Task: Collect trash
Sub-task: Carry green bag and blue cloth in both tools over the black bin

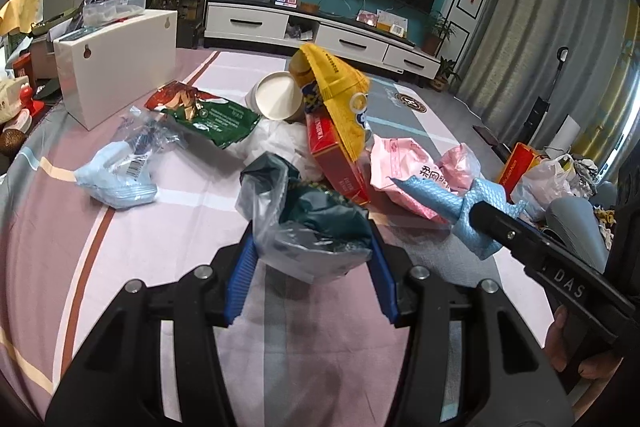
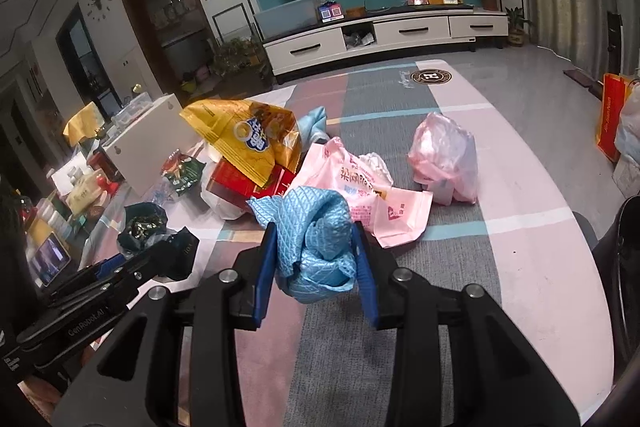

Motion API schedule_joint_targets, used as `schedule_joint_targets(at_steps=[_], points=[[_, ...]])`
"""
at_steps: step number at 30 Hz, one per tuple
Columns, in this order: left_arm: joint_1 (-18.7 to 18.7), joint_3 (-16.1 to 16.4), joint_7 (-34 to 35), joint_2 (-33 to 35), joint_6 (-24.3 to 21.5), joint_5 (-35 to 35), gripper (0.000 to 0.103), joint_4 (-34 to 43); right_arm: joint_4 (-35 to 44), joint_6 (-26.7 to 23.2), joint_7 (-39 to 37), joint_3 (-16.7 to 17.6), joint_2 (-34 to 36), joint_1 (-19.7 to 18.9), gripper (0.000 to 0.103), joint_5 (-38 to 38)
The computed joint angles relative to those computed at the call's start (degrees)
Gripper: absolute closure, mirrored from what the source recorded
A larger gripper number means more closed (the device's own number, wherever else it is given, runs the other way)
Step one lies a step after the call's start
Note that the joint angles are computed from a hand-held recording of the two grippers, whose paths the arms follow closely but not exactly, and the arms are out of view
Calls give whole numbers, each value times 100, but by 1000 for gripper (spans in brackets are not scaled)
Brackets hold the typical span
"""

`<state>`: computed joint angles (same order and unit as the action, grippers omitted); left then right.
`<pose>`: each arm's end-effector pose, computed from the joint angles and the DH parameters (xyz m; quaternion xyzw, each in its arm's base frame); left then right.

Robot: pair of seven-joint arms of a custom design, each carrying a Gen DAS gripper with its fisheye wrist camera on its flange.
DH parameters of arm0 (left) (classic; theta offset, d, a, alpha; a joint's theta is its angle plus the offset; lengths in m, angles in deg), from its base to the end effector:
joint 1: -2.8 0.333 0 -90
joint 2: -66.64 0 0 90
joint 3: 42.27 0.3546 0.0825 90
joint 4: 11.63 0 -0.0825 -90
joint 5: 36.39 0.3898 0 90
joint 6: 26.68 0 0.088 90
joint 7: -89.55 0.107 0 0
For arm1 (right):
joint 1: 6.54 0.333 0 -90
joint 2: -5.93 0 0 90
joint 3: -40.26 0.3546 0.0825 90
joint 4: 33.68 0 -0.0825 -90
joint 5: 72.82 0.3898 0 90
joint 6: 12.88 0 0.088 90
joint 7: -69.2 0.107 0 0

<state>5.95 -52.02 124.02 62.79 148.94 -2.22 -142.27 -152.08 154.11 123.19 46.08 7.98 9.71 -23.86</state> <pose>0.5415 -0.1095 0.5087 -0.7235 0.5482 -0.3464 0.2368 0.5742 0.1818 0.5300 -0.7113 0.5516 -0.1308 0.4155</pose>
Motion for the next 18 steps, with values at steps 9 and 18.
schedule_joint_targets(at_steps=[9,18], points=[[328,-319,-265,-369,348,232,50,-139,-90,91,-727,-77,-319,109,66,803],[724,-969,-811,-407,231,575,50,108,-152,374,-872,-304,-535,198,66,1179]])
